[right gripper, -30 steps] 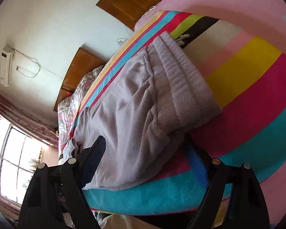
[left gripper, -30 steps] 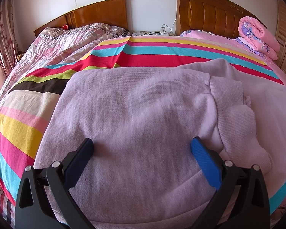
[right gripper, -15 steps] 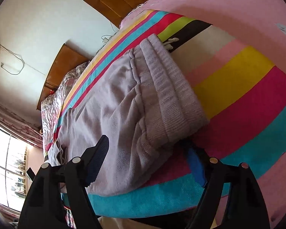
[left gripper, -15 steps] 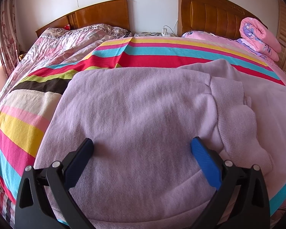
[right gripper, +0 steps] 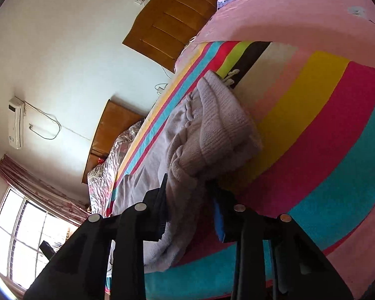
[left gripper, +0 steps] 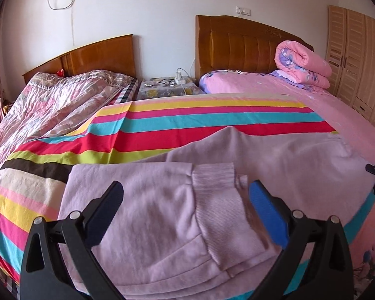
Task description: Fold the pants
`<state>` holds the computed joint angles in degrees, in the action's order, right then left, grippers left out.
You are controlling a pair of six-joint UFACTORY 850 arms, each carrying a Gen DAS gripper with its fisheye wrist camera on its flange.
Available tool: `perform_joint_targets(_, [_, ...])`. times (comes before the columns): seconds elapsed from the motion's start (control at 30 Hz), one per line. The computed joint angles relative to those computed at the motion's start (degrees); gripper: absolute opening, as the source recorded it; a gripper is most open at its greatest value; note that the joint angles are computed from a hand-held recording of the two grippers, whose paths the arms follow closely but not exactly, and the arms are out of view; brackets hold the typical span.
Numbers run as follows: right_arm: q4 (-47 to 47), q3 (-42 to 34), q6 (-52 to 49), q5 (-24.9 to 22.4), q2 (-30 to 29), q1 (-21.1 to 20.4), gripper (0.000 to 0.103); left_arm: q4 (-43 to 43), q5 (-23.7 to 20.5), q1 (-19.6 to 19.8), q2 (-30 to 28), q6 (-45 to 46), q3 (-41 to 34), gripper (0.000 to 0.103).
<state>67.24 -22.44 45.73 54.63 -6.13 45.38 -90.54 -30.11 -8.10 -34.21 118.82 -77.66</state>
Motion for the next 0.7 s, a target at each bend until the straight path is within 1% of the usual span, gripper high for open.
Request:
perform_joint_targets(0.03, [0.9,-0.3,-0.7,0.2,-0.2,0.2,0.031,4.2,-0.7,-1.0,-0.5,-2.5,-0.5,0.101])
perform_joint_targets(0.07, [1.3,-0.5,-0.7,0.3,-0.4,0.3,0.031,6.5,0.6,-2.4,-1.1,-2.6,-0.3,0.101])
perform_joint_targets(0.1, [1.5,-0.3,-0.1,0.6,-0.4,0.6,0.031,8.5,4.3,-4.0,-1.9,-2.3,-0.3,0.101])
perform_joint_targets(0.13, [1.6,-0.3,0.2,1.0,-0.5,0.6,0.031,12.6,8.1,-5.5,-3.4,-4.5,-0.7,0.101])
perform_joint_targets(0.17, [2.2,-0.4,-0.3,1.4,-0.5,0.8,0.031,14.8,9.5,-6.2,-5.6,-6.1,-1.3,0.102])
perform_joint_targets(0.23, [3.6,-0.8,-2.0,2.4,-0.2,1.0,0.031,15.5,7.3,-5.4,-6.7,-9.2,-2.3,0.102])
perform_joint_targets(0.27, [4.4,-1.1,-3.7,2.5,0.1,0.9,0.03,16.9,7.6,-5.6,-6.5,-9.3,-2.3,0.102])
perform_joint_targets(0.3, [6.4,-2.2,-7.8,2.0,0.7,0.7,0.03,17.3,7.6,-5.6,-6.4,-9.2,-2.3,0.102])
perform_joint_targets(0.33, [9.2,-3.5,-13.8,1.3,1.5,0.6,0.03,15.6,6.4,-5.1,-6.2,-7.9,-2.1,0.101])
perform_joint_targets(0.37, [11.3,-5.2,-19.8,1.2,1.9,0.4,0.029,13.1,4.3,-4.0,-5.8,-6.7,-1.9,0.1])
perform_joint_targets(0.43, [14.1,-9.1,-31.8,2.5,2.4,0.2,0.029,7.9,-1.6,-1.2,-4.6,-4.8,-1.5,0.1])
perform_joint_targets(0.5, [14.2,-14.4,-43.8,2.9,1.7,-0.6,0.028,2.2,-5.3,1.8,-3.2,-3.0,-1.0,0.1])
perform_joint_targets(0.57, [12.2,-21.6,-55.8,1.9,-1.5,-1.7,0.028,-2.5,-7.0,4.6,-2.4,-2.3,-1.1,0.101])
perform_joint_targets(0.63, [10.0,-30.2,-67.8,-1.7,-6.3,-2.4,0.028,-5.2,-7.4,7.3,-2.3,-4.0,-2.3,0.101])
perform_joint_targets(0.7, [9.1,-40.0,-79.8,-5.7,-13.0,-2.4,0.027,-5.9,-8.0,10.0,-2.8,-7.6,-3.7,0.101])
